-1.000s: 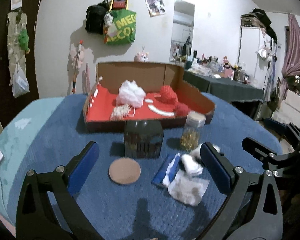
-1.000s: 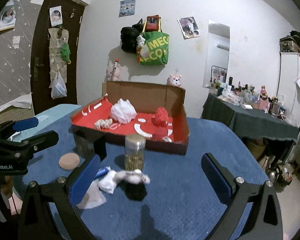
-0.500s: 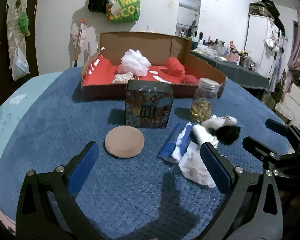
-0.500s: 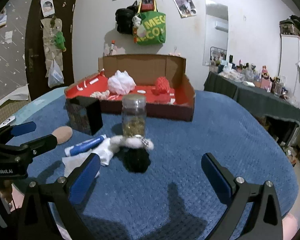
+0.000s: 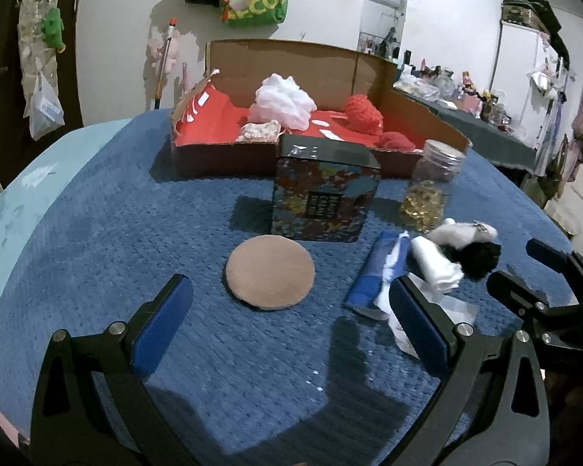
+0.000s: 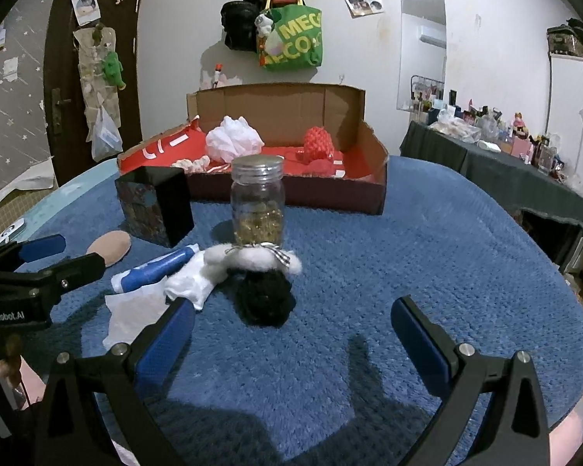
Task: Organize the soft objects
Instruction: 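Withdraw both tools from the box toward the remaining items on the blanket, then grasp the tan round sponge with the left gripper while the right grasps the black pom-pom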
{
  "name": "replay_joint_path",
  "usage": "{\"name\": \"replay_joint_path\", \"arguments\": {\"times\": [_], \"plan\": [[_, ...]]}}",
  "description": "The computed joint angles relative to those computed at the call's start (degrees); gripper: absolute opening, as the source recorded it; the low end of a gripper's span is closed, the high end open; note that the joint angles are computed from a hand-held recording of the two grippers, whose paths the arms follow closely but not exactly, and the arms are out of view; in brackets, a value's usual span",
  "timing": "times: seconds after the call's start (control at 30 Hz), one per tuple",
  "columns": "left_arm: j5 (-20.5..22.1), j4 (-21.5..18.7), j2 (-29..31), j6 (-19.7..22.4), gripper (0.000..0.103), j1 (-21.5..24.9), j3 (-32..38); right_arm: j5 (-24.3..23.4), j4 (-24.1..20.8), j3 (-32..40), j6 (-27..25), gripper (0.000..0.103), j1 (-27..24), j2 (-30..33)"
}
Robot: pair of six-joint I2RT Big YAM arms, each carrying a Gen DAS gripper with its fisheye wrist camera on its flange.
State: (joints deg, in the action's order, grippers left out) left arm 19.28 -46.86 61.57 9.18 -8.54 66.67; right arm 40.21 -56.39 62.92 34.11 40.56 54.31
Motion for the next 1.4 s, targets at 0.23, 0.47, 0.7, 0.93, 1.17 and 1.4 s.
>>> {"name": "replay_joint_path", "arguments": {"times": [0.23,0.47,0.7,0.93,1.17,1.4], "plan": [[-1.12,-1.94,3.98,1.6,0.103,0.24,3.26,-4.66,1.56,-0.01,-1.13,0.102,-3.36,0.96],[-0.46,-6.7,8.29,3.72,0.096,-0.01,7.0,-9.79,3.47,0.3,-2.84,0.088,-6.57,2.53],[-0.17,-6.17,8.37,5.04,0.051,-0.14,6.68,-13.32,4.95,0.13,-4.66,0.054,-8.29,2.97],[2.47,-5.93,5.61,5.72,0.048,0.4,5.35,-13.83,6.24,-0.2,-5.62,0.033,-7.5,2.28],[5.58,-6.62,2.37,7.01,0.048,-0.34,4.19,-13.13,6.66,-0.47,-5.03,0.033,-6.48,0.83],[7.11,-7.96,0.98,8.37,0.048,-0.97,3.29,-12.69,6.57,-0.64,-4.77,0.033,-4.8,0.3]]}}
